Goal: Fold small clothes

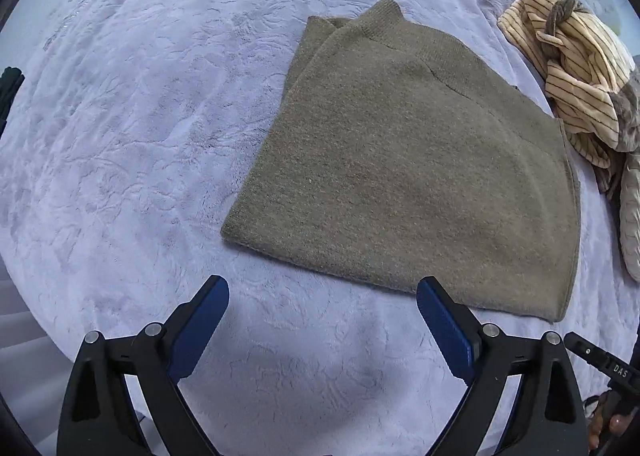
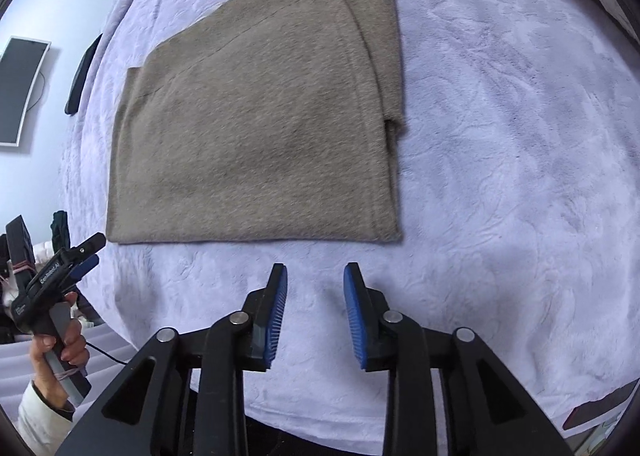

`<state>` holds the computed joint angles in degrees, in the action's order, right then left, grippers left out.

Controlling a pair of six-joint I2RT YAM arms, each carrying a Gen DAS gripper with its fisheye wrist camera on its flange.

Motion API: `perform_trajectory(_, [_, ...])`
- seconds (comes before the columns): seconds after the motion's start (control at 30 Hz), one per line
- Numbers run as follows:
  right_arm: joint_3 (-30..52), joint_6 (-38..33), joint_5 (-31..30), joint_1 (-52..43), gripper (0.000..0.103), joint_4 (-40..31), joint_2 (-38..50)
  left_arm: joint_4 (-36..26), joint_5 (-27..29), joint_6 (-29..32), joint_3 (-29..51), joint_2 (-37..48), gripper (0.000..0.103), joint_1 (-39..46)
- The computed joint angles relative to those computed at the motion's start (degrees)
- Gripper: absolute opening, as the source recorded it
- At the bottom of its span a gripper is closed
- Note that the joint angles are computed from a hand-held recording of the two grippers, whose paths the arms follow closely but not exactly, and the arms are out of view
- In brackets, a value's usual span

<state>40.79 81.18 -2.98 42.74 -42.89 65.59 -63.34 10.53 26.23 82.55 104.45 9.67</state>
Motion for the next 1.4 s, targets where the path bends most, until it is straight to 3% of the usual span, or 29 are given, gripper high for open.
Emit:
perform_trajectory(0.07, [1.4, -0.1, -0.2, 0.7, 0.038, 0.7, 1.6, 0.1, -1.1, 0.4, -1.3, -1.9, 0.095, -0.8])
perform_trajectory(0.4, [10.1, -4.4, -0.2, 3.4, 0.082, 0.8, 11.1, -1.5, -4.4, 1.7, -4.5, -7.7, 0.095, -3.0])
perform_trajectory(0.53, [13.2, -4.0, 1.5, 5.1, 0.085, -1.6, 13.7, -1.9, -5.4, 2.1, -4.7, -8.0, 0.095, -3.1])
perform_trajectory(0.8, [15.8, -3.9, 4.3, 7.7, 0.103, -6.4, 15.1, -4.5, -2.4, 4.5, -4.7, -7.4, 0.095, -1.2])
perform_trajectory(1.0, [19.3, -4.1, 2.1, 9.5, 0.103, -7.0, 19.5, -6.2, 1.6, 7.5, -3.6, -4.8, 0.095, 2.6])
perform_trajectory(1.13, [22.1, -0.4, 1.4, 11.2, 0.103, -6.1, 23.6, -8.4, 5.4, 11.9, 2.1, 0.7, 0.095, 6.8])
perform_trajectory(1.33, [26.0, 8.6, 1.4, 14.2, 0.103, -2.9, 28.7, -18.9, 12.1, 22.6, 22.6, 17.3, 0.095, 10.5])
perform_trajectory(1.4, [28.2, 10.6, 0.7, 15.1, 0.103, -2.3, 31.5, -23.0, 12.7, 25.1, 29.4, 22.8, 0.086, 10.2])
